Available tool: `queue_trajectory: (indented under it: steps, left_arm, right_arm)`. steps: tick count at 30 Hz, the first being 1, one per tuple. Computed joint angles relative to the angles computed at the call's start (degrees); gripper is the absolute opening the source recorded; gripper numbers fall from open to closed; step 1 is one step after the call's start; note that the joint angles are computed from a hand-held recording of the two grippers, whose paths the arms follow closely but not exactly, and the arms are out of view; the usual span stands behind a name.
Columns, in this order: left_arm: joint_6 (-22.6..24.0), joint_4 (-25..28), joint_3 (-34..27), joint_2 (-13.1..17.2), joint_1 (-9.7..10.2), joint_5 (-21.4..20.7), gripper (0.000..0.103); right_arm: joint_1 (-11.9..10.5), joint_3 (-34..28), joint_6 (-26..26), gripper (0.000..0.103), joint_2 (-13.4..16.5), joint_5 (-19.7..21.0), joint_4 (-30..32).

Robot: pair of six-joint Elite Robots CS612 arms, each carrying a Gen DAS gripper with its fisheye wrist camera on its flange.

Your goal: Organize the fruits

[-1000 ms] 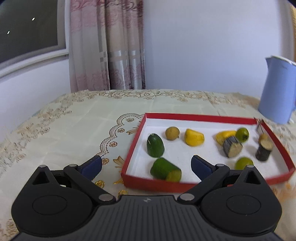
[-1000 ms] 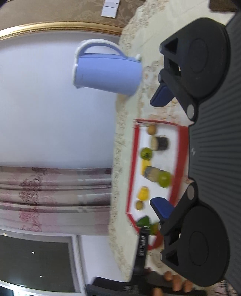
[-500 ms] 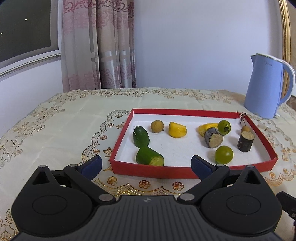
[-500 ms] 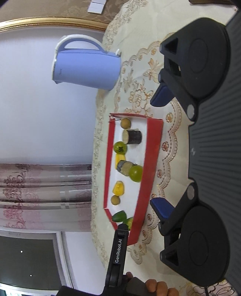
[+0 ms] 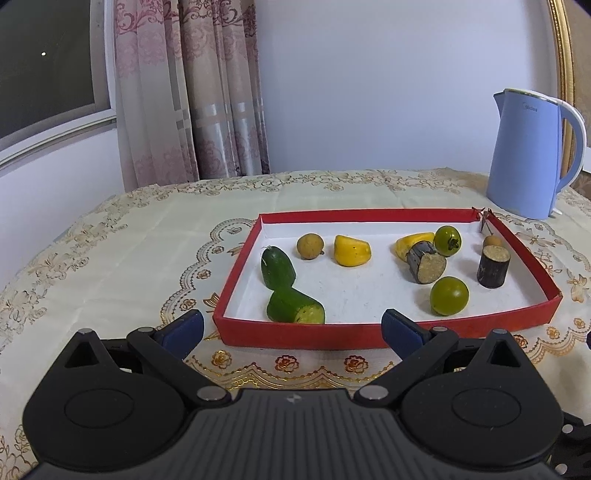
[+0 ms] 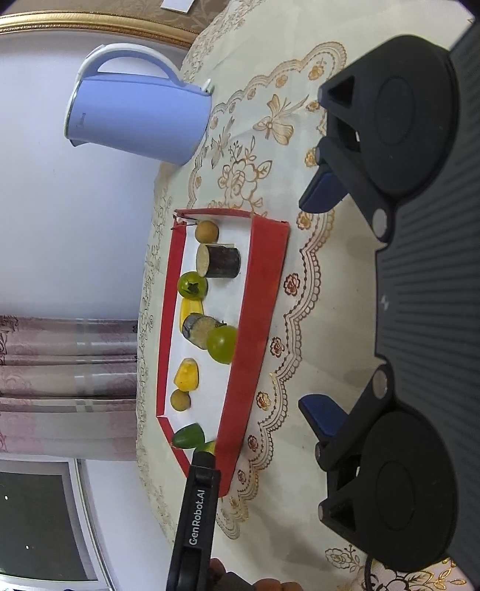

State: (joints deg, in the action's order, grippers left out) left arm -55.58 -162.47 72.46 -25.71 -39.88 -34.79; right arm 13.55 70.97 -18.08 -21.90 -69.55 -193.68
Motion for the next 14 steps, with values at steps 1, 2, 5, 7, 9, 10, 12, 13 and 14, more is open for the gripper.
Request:
queue_trajectory:
  steps: [1,2,5,7,9,10,12,13,14]
  left_arm:
    - [-0.1,-0.1,0.1,0.0,0.00,-0.1,0.103]
    - [-0.1,-0.2,0.1,0.0,0.02,-0.1,0.103]
    - [0.3,-0.5,0.2,0.0,0.02,0.0,0.103]
    - [0.4,-0.7,0.2,0.0,0.02,-0.1,0.103]
    - [0.6,-1.3,0.3,0.0,0.05,-0.3,0.103]
    - [0.8,-1.6,0.3,0.1,0.04,-0.2,0.103]
    - [1.1,-2.0,0.4,0.2,0.04,-0.1,0.103]
    - [1.6,-2.4,0.3,0.2,0.08,-0.2,0.103]
    - [2.2,-3.0,0.4,0.3,0.15,-0.6,0.103]
  right_arm:
    - [0.0,0.0,0.1,0.103,0.0,0.0,0.1]
    - [0.0,0.0,0.2,0.103,-0.1,-0.1,0.2]
    - [0.0,0.0,0.2,0.103,-0.1,-0.3,0.5]
    - [0.1,-0.2,-0.2,0.103,-0.1,-0.8,1.2]
    - [0.3,-0.4,-1.0,0.103,-0.1,-1.6,2.5]
    - [0.5,-0.6,-1.4,0.103,-0.1,-2.2,3.4]
    - [0.9,-1.1,-2.8,0.103,-0.2,-3.8,6.4]
    - [1.0,-1.2,-3.2,0.103,-0.2,-4.3,7.8]
    - [0.9,-1.3,-2.7,0.103,-0.2,-4.0,7.8]
